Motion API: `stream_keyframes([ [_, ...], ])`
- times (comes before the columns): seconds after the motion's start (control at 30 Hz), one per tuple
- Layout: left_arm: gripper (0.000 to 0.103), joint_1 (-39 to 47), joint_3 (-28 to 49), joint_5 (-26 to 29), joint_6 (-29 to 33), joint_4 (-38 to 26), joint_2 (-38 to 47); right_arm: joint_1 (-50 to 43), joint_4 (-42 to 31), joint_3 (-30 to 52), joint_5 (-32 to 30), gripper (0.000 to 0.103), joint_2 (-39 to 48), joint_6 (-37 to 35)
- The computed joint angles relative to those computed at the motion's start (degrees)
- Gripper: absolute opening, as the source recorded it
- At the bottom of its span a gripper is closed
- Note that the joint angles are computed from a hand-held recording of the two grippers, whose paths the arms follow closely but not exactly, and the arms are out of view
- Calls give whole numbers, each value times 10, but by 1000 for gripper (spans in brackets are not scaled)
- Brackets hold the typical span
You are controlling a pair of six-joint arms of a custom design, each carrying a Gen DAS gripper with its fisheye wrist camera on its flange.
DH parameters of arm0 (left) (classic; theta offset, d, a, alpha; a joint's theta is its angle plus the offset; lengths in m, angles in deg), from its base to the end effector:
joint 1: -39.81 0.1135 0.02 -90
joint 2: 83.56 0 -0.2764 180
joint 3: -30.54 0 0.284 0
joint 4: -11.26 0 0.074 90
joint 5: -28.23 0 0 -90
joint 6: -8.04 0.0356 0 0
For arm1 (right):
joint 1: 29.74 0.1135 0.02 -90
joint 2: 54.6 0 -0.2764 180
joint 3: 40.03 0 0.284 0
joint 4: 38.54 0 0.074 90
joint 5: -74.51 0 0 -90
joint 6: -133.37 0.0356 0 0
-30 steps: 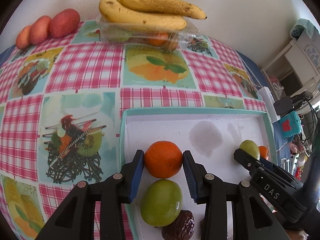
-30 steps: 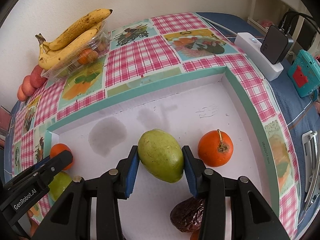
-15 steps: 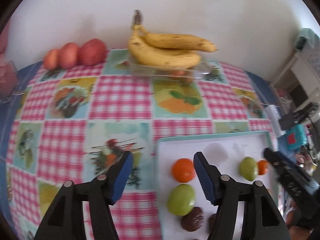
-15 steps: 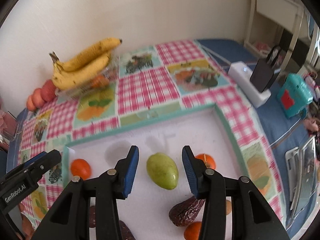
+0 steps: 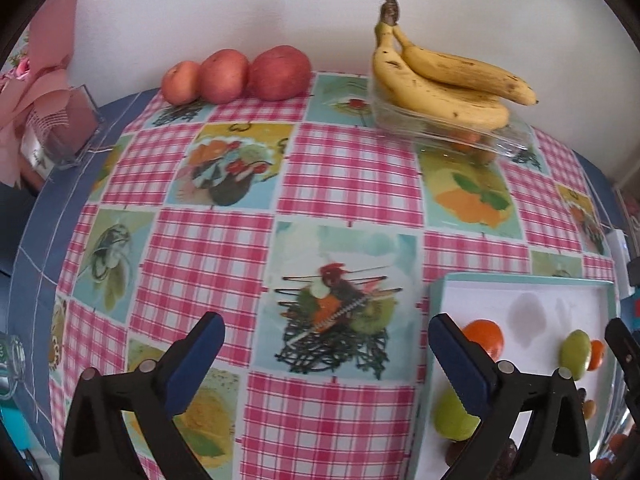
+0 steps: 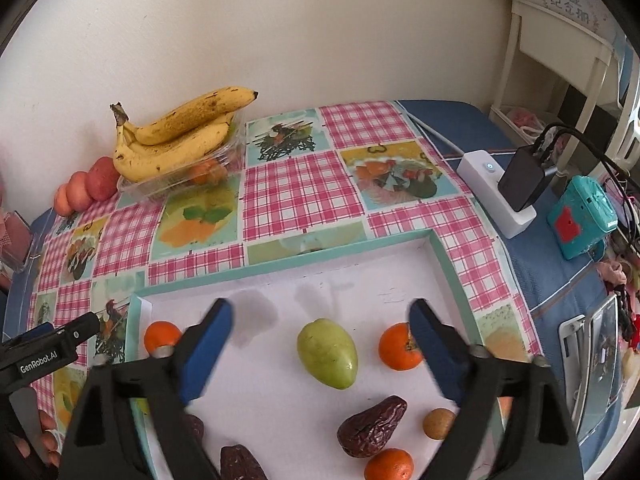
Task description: Organize fruits
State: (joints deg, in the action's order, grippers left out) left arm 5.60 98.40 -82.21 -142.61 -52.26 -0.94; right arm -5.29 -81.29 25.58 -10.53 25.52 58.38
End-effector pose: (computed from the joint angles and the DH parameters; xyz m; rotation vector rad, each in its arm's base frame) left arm 0.2393 -0.1477 0.2101 -0.6759 2.6554 0.1271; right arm 0.2805 0.1241 0.2226 -0.1790 2.5653 0.1502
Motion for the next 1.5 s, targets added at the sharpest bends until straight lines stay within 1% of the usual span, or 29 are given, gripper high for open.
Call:
stream_keyframes([
  [0.2, 103, 1, 5, -8, 4, -9, 5, 13, 4, 0, 7, 96, 6, -2],
  [0.33, 103, -8, 4, -8, 6, -20, -6, 18, 3, -1, 3, 96, 9, 5],
  [0.47, 103, -34, 16, -29, -6, -60, -19, 28, -8, -4, -2, 96, 2, 11],
  [0.53, 103, -53, 18, -52, -35, -87, -31, 40, -17, -9, 9, 96, -7, 11],
  [0.57, 103, -67, 16, -65, -61, -102, -40, 48, -23, -12, 14, 96, -13, 12],
  [0.63, 103, -105, 14, -92, -123, -138, -51, 62, -33, -24, 19, 96, -31, 18],
  [0.67, 103, -129, 18, -99, -159, -168, -49, 69, -37, -31, 23, 96, -41, 23],
  [0.7, 103, -138, 21, -99, -169, -181, -46, 77, -42, -37, 26, 96, -51, 28],
  [0.77, 103, -168, 28, -104, -211, -224, -40, 90, -49, -48, 30, 96, -70, 33],
  [0.87, 103, -221, 29, -107, -294, -284, -33, 113, -62, -72, 41, 96, -110, 47],
  [1.03, 103, -299, 4, -71, -372, -316, -40, 154, -88, -121, 49, 96, -175, 87],
  [1.1, 103, -333, -4, -55, -390, -326, -38, 172, -101, -133, 51, 96, -191, 102],
  [1.27, 103, -407, -25, -23, -454, -337, -39, 238, -133, -164, 81, 96, -242, 151],
  [1.37, 103, -440, -35, -9, -478, -340, -43, 277, -153, -177, 96, 96, -258, 182],
  [1.5, 103, -462, -31, -7, -501, -354, -42, 312, -172, -187, 108, 96, -269, 197],
])
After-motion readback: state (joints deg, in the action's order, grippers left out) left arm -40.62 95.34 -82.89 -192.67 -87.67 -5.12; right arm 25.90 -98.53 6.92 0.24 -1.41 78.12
